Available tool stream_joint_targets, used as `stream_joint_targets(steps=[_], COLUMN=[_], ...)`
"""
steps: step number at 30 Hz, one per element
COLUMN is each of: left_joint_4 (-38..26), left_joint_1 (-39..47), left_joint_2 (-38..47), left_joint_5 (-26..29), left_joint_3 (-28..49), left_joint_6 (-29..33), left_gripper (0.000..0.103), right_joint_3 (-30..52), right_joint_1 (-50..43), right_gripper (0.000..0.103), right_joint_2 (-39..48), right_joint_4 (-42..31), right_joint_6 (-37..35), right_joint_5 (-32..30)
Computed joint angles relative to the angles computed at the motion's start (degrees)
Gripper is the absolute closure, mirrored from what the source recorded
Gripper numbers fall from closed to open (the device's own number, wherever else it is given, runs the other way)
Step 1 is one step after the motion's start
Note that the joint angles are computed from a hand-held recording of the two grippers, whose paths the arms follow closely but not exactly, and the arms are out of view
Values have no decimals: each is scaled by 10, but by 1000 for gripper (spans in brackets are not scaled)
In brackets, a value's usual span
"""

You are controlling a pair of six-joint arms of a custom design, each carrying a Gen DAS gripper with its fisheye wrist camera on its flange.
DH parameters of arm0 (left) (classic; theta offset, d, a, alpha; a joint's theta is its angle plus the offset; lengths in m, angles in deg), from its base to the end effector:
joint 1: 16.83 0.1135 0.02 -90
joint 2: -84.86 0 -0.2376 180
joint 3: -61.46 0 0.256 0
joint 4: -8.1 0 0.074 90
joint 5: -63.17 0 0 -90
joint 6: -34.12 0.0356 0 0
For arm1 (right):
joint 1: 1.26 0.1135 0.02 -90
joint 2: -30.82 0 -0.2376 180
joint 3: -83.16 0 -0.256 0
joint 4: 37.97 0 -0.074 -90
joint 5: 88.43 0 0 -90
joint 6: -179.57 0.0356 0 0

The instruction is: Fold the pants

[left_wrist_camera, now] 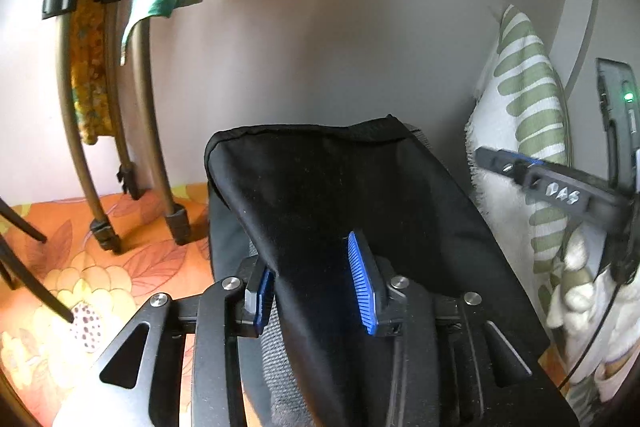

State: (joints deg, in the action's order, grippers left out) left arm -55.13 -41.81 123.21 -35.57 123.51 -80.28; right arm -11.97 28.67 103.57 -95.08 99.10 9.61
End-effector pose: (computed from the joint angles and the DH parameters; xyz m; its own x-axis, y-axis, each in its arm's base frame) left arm 0.1403 -0.0594 0.2943 -0.6540 -0.1458 -0.7424 0.0450 0.9720 -0.2305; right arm 0.2426 0.1339 0.3169 -0.6718 -0.1976 -0.7138 -0.3012 0.9533 0.0196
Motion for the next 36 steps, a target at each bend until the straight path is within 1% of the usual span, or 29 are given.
stream_joint_targets(steps=[1, 2, 4, 6, 8, 11, 12, 14, 16, 18, 19, 20, 21, 23, 27, 28, 29, 30, 31, 34, 36], left_joint_4=[-4, -4, 4, 21, 33, 61, 73, 95, 114, 129, 130, 131, 128, 110, 49, 41, 32, 25, 14, -15, -36], left_joint_1=[4, 11, 17, 16, 9, 23, 31, 52, 68, 75, 77, 82, 89, 121, 172, 177, 184, 185, 189, 208, 202], left_joint_2=[2, 4, 11, 19, 37, 48, 57, 69, 80, 85, 83, 77, 72, 68, 69, 62, 50, 45, 40, 13, -12], left_joint_5=[1, 5, 11, 13, -2, 3, 1, 16, 25, 28, 30, 36, 43, 75, 95, 95, 91, 80, 75, 96, 96], left_joint_3=[2, 2, 2, -3, -4, -14, -16, -22, -30, -43, -47, -53, -55, -49, -9, -6, 0, 6, 13, 32, 38], left_joint_6=[0, 4, 11, 27, 32, 48, 56, 70, 80, 97, 102, 110, 112, 106, 107, 111, 122, 128, 132, 152, 157], left_gripper=[67, 62, 62, 62, 62, 62, 62, 62, 62, 62, 62, 60, 57, 44, 42, 40, 36, 35, 35, 35, 35], right_joint_3=[-2, -5, -7, -16, -15, -20, -23, -30, -39, -53, -64, -71, -81, -92, -96, -97, -98, -98, -98, -92, -87], right_joint_1=[-5, -9, -9, -7, 1, 11, 18, 32, 52, 74, 82, 85, 89, 100, 134, 136, 135, 136, 138, 146, 154], right_gripper=[60, 60, 60, 58, 57, 57, 57, 57, 57, 57, 57, 57, 57, 57, 57, 57, 57, 57, 57, 57, 57], right_joint_2=[-14, -22, -41, -62, -59, -45, -38, -20, -9, -19, -35, -45, -62, -78, -77, -80, -85, -92, -97, -112, -125], right_joint_4=[-6, -9, -17, -24, -28, -14, -7, 9, 25, 42, 53, 55, 56, 50, 28, 26, 24, 21, 18, 0, -12], right_joint_6=[-2, -2, 5, 6, 3, 12, 19, 25, 27, 30, 31, 32, 34, 25, 13, 16, 21, 26, 30, 34, 33], right_joint_5=[-2, -2, -16, -44, -45, -64, -64, -56, -30, 5, 6, -7, -24, -28, 21, 21, 18, 18, 22, 29, 36])
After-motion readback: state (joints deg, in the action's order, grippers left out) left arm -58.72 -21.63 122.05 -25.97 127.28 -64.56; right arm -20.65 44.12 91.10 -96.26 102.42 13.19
